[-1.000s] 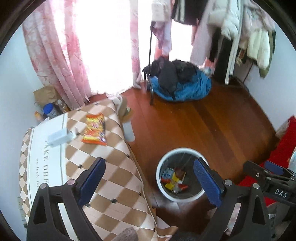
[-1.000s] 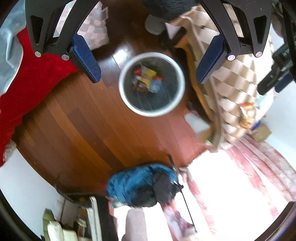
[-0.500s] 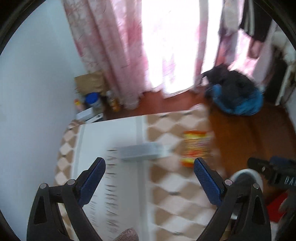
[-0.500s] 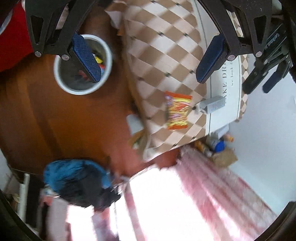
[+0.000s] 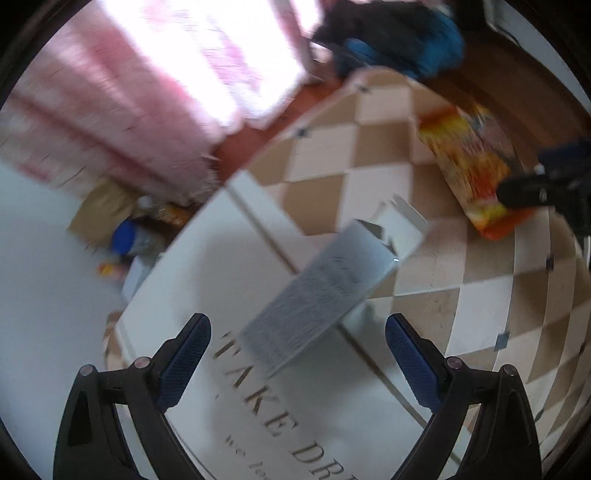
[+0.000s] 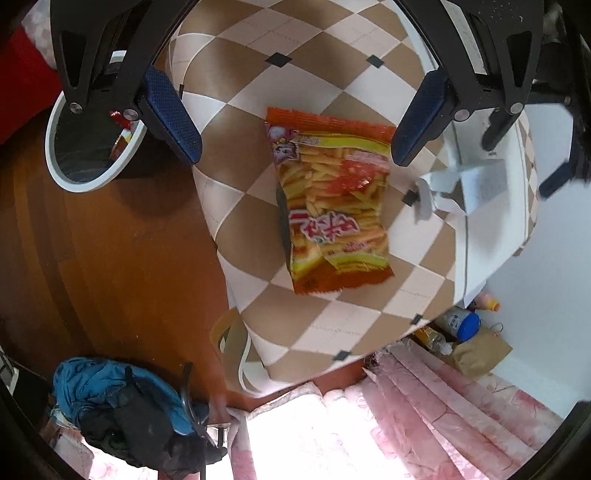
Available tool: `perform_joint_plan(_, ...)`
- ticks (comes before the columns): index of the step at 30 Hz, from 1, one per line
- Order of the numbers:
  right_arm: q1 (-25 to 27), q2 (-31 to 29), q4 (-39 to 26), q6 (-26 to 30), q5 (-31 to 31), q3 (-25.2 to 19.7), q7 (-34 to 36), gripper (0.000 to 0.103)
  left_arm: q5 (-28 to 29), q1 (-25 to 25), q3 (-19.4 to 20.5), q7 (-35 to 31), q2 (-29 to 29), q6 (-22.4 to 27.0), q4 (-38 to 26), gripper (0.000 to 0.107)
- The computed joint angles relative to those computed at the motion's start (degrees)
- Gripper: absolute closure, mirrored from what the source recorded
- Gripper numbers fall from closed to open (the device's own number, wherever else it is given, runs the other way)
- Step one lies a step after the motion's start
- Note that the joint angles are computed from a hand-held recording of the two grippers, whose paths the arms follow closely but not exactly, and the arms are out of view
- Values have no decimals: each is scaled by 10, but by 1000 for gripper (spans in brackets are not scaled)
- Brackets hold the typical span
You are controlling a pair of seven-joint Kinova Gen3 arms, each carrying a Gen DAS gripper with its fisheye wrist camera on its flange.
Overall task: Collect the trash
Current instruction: 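Grasp the white box with the left tool while the right tool grasps the snack packet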
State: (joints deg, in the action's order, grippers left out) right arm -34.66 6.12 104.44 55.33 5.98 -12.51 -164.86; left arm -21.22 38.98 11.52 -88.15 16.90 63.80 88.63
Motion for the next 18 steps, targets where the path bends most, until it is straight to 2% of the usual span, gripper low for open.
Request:
perform_joint_plan(1,2,-1,3,-3,-1,1,3,0,0,8,-5,-11,8,4,-3,13)
perform_joint_plan(2,3,-3,5,-4,-2,1,4,0,-5,8,1,-14,16,9,-5,19)
perform_joint_plan(4,5,-4,7,-7,0,2,3,0,5,-17,26,-6,18,12,-5,44)
perform_joint_plan(5,6,-3,6,-9,2,2,3,0,15,-32,36,-2,16,14,-7,50)
perform_joint_plan(7,7,1,2,-14,2,2,9,0,46,-45,28,25,9,24,-12,59)
perform_joint_plan(10,6,13,-14,-17,3,4,20,0,106,-34,-43,95,15,71,-32,63)
perform_joint_plan(12,-2,30,-35,-6,14,5,18,0,150,-51,-63,142,4,74,-26,64)
perform_joint_plan(14,-8,50,-56,6,19,9,22,0,167,-73,-59,168,-15,45,1,66)
perform_joint_plan(15,-10,61,-67,15,19,12,24,0,170,-91,-41,174,-21,29,14,65)
perform_joint_plan(18,-14,87,-88,32,11,20,34,0,136,-87,-19,197,-26,7,38,63)
